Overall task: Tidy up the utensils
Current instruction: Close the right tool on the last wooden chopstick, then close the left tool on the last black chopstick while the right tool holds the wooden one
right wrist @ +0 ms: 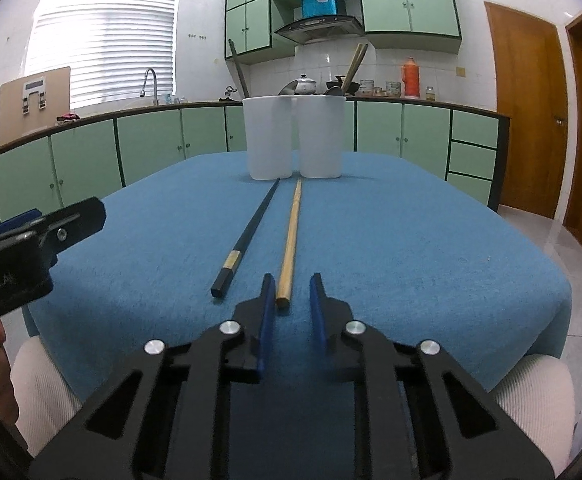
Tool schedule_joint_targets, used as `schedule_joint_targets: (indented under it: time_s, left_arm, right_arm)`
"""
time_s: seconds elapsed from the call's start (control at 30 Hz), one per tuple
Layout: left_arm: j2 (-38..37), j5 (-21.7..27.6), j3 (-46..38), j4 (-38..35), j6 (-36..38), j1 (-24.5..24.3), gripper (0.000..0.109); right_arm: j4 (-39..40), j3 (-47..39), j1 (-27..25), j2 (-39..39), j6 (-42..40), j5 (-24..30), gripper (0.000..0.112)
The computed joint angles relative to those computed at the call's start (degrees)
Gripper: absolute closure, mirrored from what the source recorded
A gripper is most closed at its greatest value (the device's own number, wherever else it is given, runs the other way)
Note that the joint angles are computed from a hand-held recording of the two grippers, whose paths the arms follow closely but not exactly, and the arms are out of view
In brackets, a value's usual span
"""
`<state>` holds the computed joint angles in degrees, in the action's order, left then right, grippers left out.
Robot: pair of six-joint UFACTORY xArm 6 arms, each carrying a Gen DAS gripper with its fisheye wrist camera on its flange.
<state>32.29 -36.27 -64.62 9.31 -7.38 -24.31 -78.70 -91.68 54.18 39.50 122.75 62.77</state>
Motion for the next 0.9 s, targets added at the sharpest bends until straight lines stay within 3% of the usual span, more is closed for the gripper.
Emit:
schedule_joint_targets:
  time_s: [0.3, 0.6, 0.9]
  left_arm:
    - [-0.1, -0.4, 0.3, 0.7, -0.8, 0.1, 0.013]
    - [-0.3, 0.2, 0.2, 3.7, -3.0, -0.1, 0.013]
    - [1.1, 2.8, -2.5, 8.8, -7.8, -2.2, 0.025]
  right_arm:
    - [-0.4, 0.8, -0.4, -0.7, -0.3, -0.1, 0.106]
    - [0.0, 4.5, 0.4, -3.5, 1.4, 5.4, 0.107]
    - [-0.5, 12.4, 0.0, -9.0, 6.6, 6.0, 0.107]
